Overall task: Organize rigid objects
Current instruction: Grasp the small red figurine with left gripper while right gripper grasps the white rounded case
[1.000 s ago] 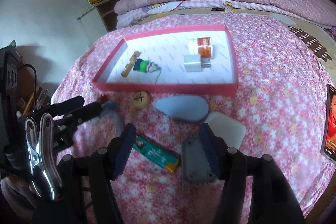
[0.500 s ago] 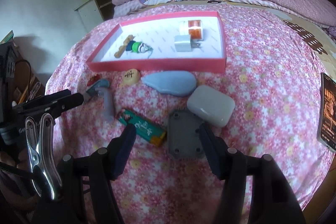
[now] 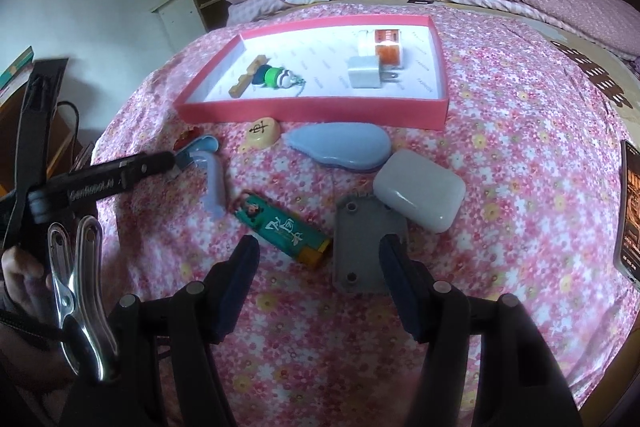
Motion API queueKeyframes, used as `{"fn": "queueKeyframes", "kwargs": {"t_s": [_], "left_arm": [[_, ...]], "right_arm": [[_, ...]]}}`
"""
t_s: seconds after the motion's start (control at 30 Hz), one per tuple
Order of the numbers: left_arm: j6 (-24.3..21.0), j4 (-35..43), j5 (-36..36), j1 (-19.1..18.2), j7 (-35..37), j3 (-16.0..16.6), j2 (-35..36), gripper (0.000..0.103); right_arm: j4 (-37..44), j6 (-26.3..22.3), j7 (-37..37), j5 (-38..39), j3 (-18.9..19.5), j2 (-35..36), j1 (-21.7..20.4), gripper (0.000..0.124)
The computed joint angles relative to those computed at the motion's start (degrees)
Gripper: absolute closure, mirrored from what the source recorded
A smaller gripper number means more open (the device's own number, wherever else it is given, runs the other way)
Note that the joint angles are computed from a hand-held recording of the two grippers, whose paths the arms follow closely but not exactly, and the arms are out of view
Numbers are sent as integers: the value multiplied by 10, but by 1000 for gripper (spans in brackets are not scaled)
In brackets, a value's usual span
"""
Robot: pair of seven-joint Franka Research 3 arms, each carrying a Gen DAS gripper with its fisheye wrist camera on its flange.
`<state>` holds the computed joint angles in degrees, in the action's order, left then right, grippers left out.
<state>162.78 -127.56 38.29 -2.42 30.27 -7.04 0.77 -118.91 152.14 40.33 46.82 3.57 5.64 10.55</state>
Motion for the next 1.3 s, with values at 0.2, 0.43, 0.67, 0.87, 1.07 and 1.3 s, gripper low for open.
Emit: {"fn": "queueKeyframes", "kwargs": {"t_s": [0.2, 0.43, 0.67, 0.87, 1.07, 1.3], "left_arm": [[-7, 42, 12, 3, -33, 11, 36, 47], [-28, 87, 23, -12, -54, 23, 79, 47], [-38, 91, 61, -23, -73, 30, 82, 79], [-11, 72, 47, -17, -64, 28, 70, 81], [4, 61, 60, -18, -66, 26, 60, 81], [4, 57, 67, -18, -70, 23, 55, 81]], "right_arm": [[4, -6, 7, -4, 1, 7, 0, 60], [6, -10, 9, -2, 1, 10, -4, 60], [7, 3, -4, 4, 0, 9, -8, 60], [18, 29, 10, -4, -6, 16, -13, 60], [51, 61, 94, -78, -12, 52, -10, 60], [87, 54, 146, -94, 3, 90, -20, 59]]}}
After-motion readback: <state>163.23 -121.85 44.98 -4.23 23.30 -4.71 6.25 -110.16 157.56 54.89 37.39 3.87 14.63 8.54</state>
